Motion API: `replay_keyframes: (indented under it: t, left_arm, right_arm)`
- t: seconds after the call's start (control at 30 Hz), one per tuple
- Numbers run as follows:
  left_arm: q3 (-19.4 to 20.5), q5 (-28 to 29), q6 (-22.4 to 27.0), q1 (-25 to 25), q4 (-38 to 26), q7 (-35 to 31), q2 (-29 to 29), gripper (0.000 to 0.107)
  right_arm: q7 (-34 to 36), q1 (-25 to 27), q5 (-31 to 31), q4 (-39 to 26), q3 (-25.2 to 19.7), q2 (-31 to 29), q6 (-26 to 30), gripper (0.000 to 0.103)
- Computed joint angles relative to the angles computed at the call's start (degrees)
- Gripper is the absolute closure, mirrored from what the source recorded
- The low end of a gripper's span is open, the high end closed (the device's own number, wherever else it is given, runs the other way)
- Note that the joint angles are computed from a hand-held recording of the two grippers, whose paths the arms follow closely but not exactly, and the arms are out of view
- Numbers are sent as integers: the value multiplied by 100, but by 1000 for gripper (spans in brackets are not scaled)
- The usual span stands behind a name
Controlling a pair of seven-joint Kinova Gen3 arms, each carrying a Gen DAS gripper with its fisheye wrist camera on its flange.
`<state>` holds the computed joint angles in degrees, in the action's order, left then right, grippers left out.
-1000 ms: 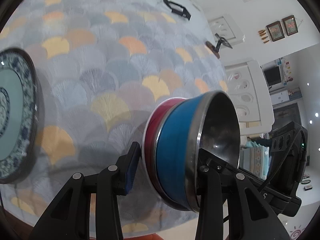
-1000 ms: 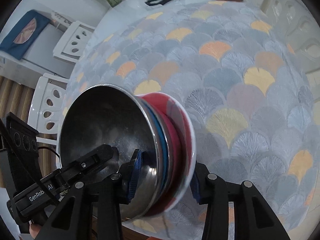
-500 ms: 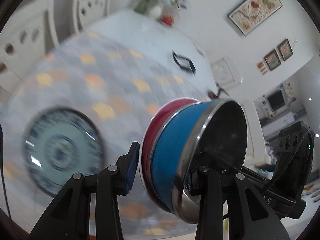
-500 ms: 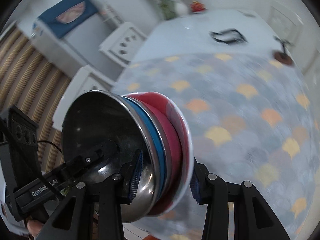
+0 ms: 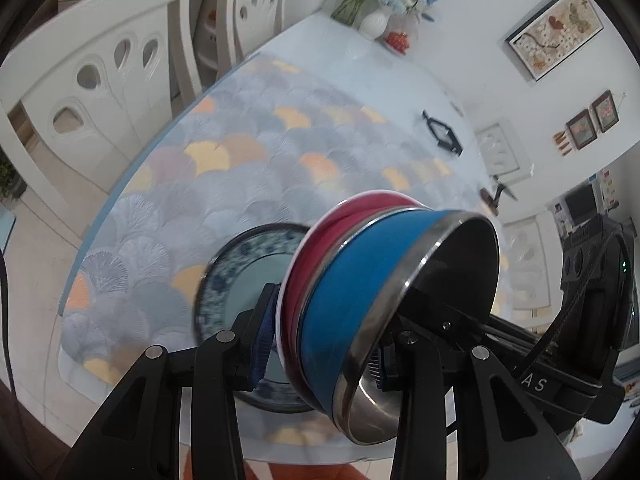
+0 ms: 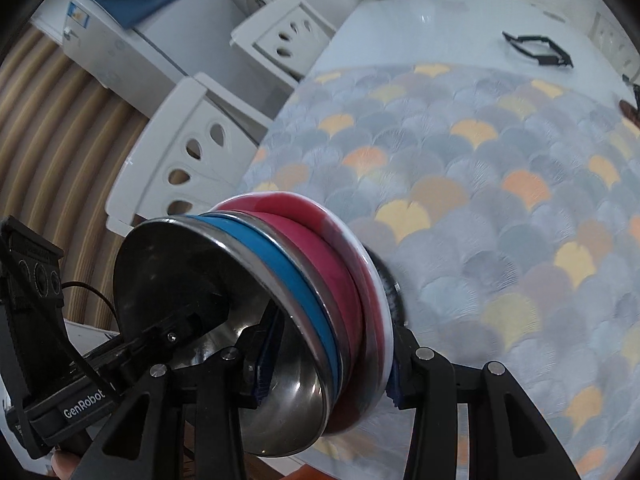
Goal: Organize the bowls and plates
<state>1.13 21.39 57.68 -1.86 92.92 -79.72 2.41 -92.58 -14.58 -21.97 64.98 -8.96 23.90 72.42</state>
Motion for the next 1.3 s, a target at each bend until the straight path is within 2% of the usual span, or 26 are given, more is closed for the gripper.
replay_keyframes:
  t: [0.27, 0.6, 0.77, 0.9, 1.0, 1.07, 1.17, 1.2, 1.3]
  left_arm:
    - [-85, 428, 341, -357, 80, -748, 384, 73]
    - [-89, 816, 552, -648, -37, -1173, 597, 73]
    - [-120, 867, 450, -748, -121, -1434, 472, 73]
    - [-113, 768, 547, -815, -328, -1749, 295, 73]
    - [-166, 541, 232, -661, -336, -1976, -150, 73]
    - [-203, 534, 203, -591, -420, -2131, -276, 73]
    - [-239, 535, -29, -445, -404, -2309, -565, 67]
    - [-257, 554, -129, -395, -350, -2365, -686, 63]
    - [-319, 535, -348, -269, -181, -2379, -895, 63]
  right_arm:
    - [-537, -267, 247, -144, 56, 370, 192, 61]
    - [-788, -145, 120, -264, 18, 573, 265, 61]
    - [-806, 24, -70, -250, -11, 474, 256, 61]
    - [-822, 20, 61, -336, 53, 203, 288, 61]
    - [-827, -36, 246, -269, 111, -188, 122, 60]
    - [-880, -142, 457, -103, 159, -530, -125, 57]
    - [-1026, -298, 716, 242, 179, -1021, -531, 48]
    - [-1100, -341, 778, 321, 179, -1116, -618, 44]
    - [-1452, -567, 1085, 633, 140, -1416, -793, 43]
